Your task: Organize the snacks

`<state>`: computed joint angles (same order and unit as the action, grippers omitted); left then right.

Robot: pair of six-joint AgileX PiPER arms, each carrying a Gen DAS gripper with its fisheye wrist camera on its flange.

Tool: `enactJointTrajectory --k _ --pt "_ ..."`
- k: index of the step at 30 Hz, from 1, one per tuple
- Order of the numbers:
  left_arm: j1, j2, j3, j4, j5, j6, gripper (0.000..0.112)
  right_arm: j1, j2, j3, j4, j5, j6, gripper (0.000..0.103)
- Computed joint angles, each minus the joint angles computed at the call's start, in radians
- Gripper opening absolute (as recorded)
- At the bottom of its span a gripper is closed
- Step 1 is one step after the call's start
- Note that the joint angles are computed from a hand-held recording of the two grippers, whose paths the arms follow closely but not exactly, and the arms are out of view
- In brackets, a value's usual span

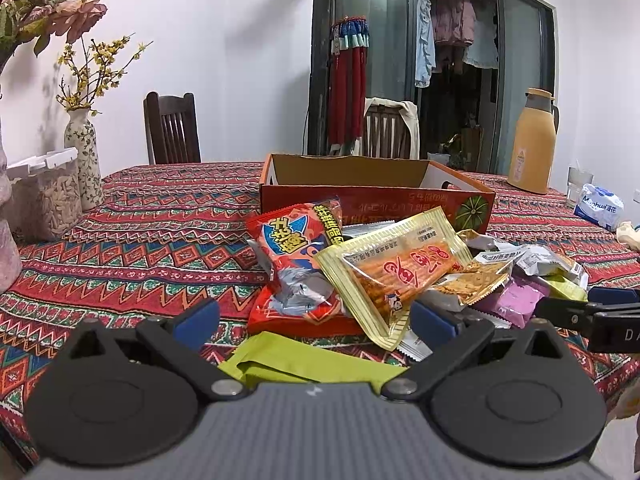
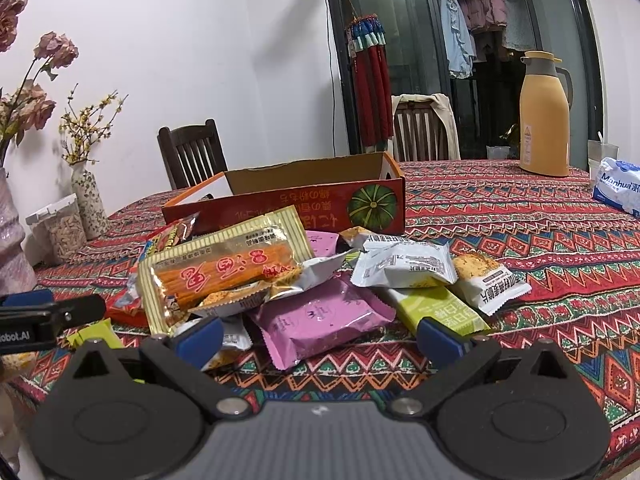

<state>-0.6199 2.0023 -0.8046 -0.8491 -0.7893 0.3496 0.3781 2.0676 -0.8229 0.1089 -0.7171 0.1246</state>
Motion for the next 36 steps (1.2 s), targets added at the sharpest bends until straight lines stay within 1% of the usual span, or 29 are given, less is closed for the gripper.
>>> enactJointTrajectory --k 2,16,18,22,25,27,29,31,32,34,35,36 --pt "0.0 0.0 -0.001 -0.001 0.001 0.001 0.103 0.0 0.002 0.002 0.0 -0.011 0.0 0.103" --pt "-0.003 0.001 -0.002 -0.003 -0.003 0.002 0.103 0.0 0.005 0.001 0.006 -0.019 -0.011 0.103" --pt "-0.005 0.003 -0.006 -0.007 -0.004 0.006 0.103 0.001 -0.004 -0.005 0.015 0.013 -0.012 0.103" --pt "-0.006 0.003 -0.013 -0.013 -0.006 0.014 0.103 -0.017 -0.013 -0.001 -0.006 0.034 0.01 0.103" --pt "-0.001 0.003 -0.019 -0.009 -0.004 0.012 0.103 -0.031 -0.018 0.0 -0.006 0.032 0.004 0.103" --pt "0.003 0.005 -0.026 -0.01 -0.002 0.016 0.103 -0.043 -0.02 -0.014 -0.002 0.058 0.003 0.103" --pt "0.007 0.007 -0.037 -0.013 0.005 0.024 0.103 -0.071 -0.008 -0.034 -0.05 0.068 0.062 0.103" --pt "0.011 0.01 -0.049 -0.017 0.011 0.034 0.103 -0.095 0.007 -0.05 -0.075 0.062 0.061 0.103" --pt "0.014 0.011 -0.053 -0.016 0.014 0.035 0.103 -0.106 0.011 -0.064 -0.081 0.079 0.051 0.101" --pt "0.018 0.014 -0.066 -0.023 0.024 0.047 0.103 -0.121 0.023 -0.082 -0.061 0.073 -0.003 0.098" --pt "0.02 0.016 -0.072 -0.025 0.029 0.051 0.103 -0.13 0.021 -0.099 -0.056 0.106 -0.026 0.095" --pt "0.022 0.018 -0.078 -0.028 0.033 0.056 0.103 -0.146 0.025 -0.115 -0.078 0.118 -0.014 0.092"
